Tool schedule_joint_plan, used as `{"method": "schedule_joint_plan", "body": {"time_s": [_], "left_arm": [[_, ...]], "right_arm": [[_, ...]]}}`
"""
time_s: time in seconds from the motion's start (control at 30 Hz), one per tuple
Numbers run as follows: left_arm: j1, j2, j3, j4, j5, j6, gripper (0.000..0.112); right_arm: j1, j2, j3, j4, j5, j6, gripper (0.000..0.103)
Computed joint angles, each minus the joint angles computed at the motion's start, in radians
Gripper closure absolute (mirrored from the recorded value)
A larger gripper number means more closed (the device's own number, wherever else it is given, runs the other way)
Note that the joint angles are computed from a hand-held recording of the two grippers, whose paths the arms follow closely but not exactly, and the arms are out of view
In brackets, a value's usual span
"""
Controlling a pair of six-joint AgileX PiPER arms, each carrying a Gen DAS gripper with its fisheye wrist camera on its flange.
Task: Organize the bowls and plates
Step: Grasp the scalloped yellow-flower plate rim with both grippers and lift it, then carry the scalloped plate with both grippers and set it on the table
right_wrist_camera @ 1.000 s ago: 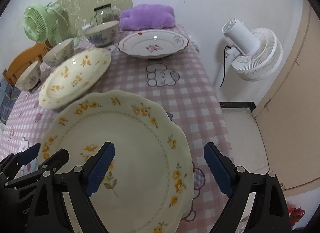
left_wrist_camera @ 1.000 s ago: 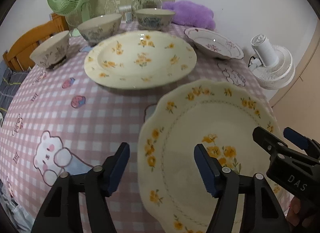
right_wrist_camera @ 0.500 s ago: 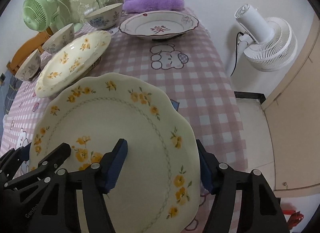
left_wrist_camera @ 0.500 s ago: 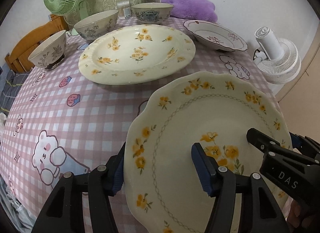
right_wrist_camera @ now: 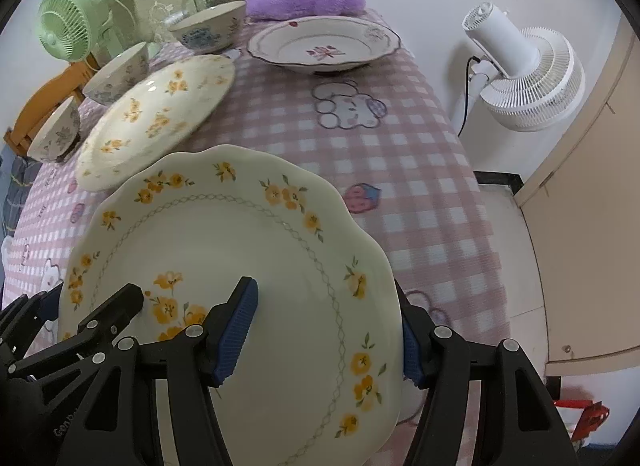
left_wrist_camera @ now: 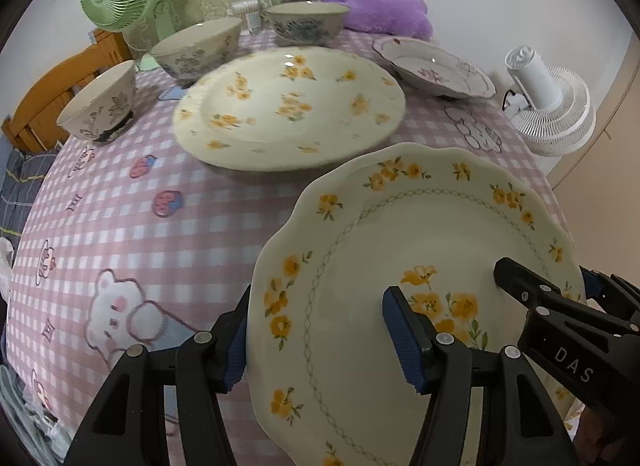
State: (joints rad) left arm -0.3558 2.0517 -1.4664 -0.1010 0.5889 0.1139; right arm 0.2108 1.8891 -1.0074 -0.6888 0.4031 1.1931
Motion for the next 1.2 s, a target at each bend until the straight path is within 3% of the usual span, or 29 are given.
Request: {"method": "schedule_joint_plan", "body": {"time_s": [0.2,0.53,0.77,1.2], "left_arm": [[0.105,-0.028,0.01,-0.121,0.017,0.23,0.05],[0.329,0.04,-0.121,-0.267,0.139,0.55,0.05],[0.433,0.115,-0.238,-0.29,0.204,0.658,0.05],[0.522,0.29,-0.515,-0.257,0.356,0.668,0.049]], "right_arm": [[0.126,0.027,-0.096,-0.026,0.129,0.136,0.037],[0.319,0.2,-0.417,0.038,0.351,0.23,0.037],[0.386,0.358,-0.673,0.083,0.45,0.228,0.037],[0.432,0.611,-1.115,0.177,0.629,0.126,0.037]]}}
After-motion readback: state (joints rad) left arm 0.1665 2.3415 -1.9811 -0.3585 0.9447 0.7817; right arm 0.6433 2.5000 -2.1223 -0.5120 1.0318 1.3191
